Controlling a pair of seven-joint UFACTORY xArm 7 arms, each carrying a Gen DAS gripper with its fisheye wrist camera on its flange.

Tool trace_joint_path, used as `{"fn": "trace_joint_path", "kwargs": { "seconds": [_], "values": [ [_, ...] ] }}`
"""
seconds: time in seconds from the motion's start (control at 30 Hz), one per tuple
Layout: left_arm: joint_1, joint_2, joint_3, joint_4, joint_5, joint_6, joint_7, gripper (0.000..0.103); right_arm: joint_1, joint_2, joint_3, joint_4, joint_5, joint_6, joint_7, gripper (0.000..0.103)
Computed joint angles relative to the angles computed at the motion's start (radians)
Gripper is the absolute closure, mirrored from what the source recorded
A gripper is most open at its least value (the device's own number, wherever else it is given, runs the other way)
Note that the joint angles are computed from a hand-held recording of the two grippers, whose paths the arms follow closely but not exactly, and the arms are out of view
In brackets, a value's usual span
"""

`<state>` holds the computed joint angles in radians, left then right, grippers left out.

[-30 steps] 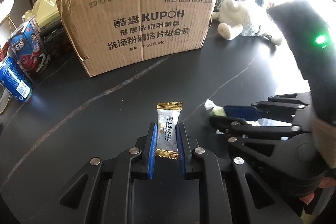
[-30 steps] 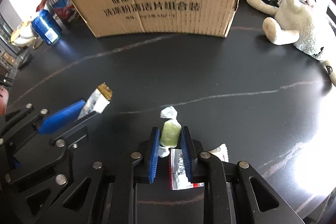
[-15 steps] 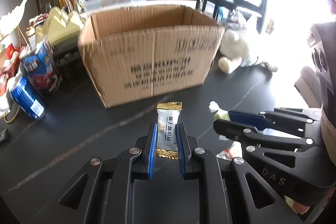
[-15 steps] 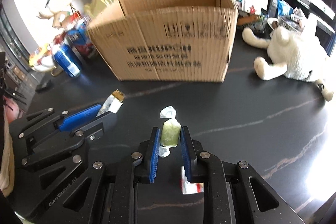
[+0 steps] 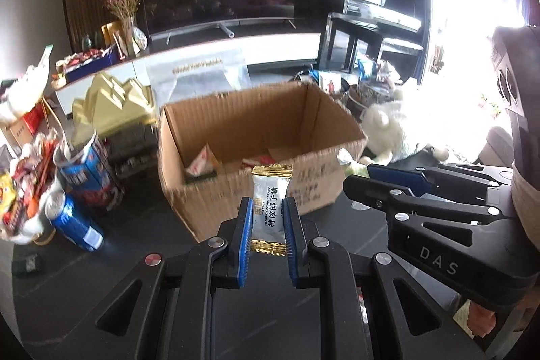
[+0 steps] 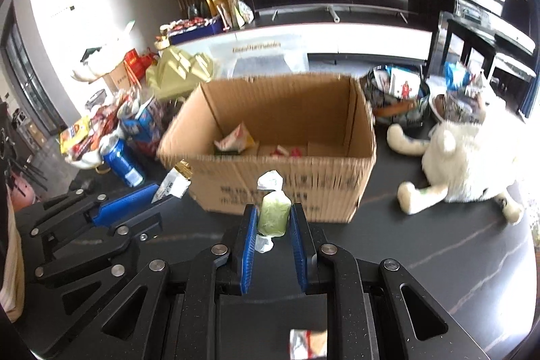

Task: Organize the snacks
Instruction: 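Carry the bar packet and green candy into the box and open both tools, then move the open left tool down over the cheese-picture packet on the table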

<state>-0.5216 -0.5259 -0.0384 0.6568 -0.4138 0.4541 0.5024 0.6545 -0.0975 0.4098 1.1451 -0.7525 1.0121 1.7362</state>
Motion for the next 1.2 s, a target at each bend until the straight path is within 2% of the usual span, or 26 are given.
{"fn": "trace_joint_path", "kwargs": {
  "seconds": [0.23,0.5,0.57,0.6,0.63,0.67,1.03,1.2],
  "values": [
    [0.022,0.097,-0.016,0.099,0.031,-0.027,-0.004,0.084,-0.031,0.008,-0.028,0.031,-0.025,-0.008,-0.075,0.082],
    [0.055,0.251,-0.034,0.229,0.013,-0.039,-0.006,0.083,-0.072,0.031,-0.063,0.046,-0.032,-0.057,-0.124,0.082],
    [0.081,0.280,-0.058,0.254,0.043,-0.045,-0.035,0.077,-0.082,0.043,-0.076,0.049,-0.032,-0.080,-0.140,0.081],
    [0.103,0.291,-0.076,0.260,0.080,-0.061,-0.070,0.068,-0.085,0.047,-0.081,0.049,-0.035,-0.093,-0.141,0.080],
    [0.112,0.295,-0.085,0.260,0.099,-0.075,-0.086,0.065,-0.089,0.051,-0.088,0.048,-0.019,-0.105,-0.157,0.076],
    [0.116,0.295,-0.087,0.258,0.109,-0.084,-0.092,0.065,-0.092,0.055,-0.092,0.048,-0.010,-0.106,-0.162,0.067],
    [0.044,0.134,-0.032,0.123,0.013,-0.063,-0.019,0.065,-0.038,0.016,-0.036,0.031,-0.022,0.049,-0.088,0.065],
    [-0.004,0.016,0.005,0.042,-0.026,-0.034,0.014,0.060,0.008,-0.006,0.021,0.048,-0.028,0.188,-0.032,0.055]
  ]
}}
